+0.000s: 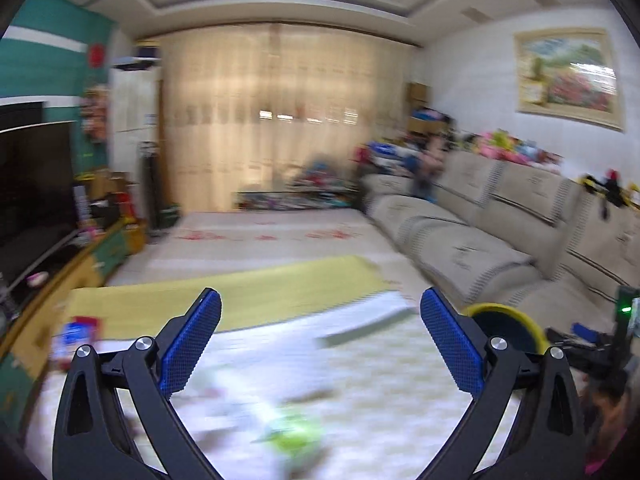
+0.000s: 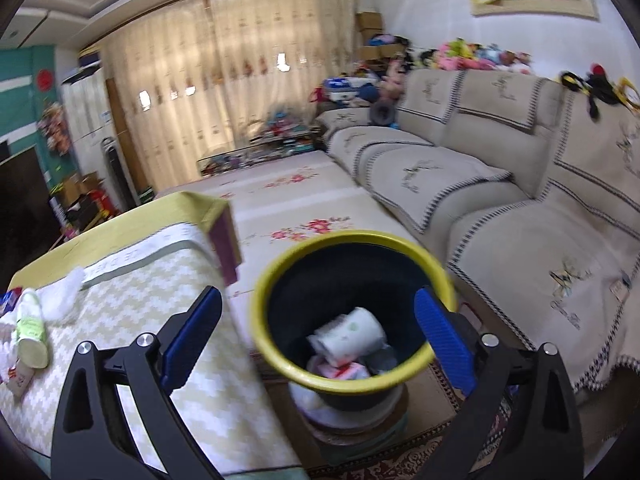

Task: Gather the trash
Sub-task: 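Move the left gripper back over the table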

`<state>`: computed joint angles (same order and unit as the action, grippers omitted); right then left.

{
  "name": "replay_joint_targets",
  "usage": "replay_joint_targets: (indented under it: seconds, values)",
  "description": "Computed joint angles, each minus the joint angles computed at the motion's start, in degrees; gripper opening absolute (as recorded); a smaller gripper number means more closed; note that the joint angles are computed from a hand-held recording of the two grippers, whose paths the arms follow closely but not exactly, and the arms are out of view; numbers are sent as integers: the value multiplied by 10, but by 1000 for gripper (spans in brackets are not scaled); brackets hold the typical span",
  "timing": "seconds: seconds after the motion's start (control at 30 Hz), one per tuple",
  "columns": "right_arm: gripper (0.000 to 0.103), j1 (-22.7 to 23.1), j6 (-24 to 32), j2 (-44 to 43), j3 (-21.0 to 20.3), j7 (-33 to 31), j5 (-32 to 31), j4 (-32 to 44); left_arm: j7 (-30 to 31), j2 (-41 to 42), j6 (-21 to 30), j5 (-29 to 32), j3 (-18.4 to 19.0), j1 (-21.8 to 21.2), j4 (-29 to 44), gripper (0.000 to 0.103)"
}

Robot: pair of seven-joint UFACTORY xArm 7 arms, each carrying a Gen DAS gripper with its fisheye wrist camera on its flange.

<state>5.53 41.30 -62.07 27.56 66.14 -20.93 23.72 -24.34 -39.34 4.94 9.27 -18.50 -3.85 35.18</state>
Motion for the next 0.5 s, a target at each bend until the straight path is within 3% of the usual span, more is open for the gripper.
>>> replay_joint_targets:
  seconds: [0.2,0.27,0.37,0.5]
  values:
    - [92,-38,-82,153,43,-9,-31,109,57,-61,-12,3,97,37,-81,98]
    - [92,-53,-97,196,59,-6,-48,145,71,-65,-30,3,102,75,-104,98]
    - [92,-77,-111,273,87,1,-87,213,95,-59,-51,-14,138,80,-128,98]
    - [93,-79,-117,372,103,9,-135,293,155,-38,-58,-53,241,4,-134,98]
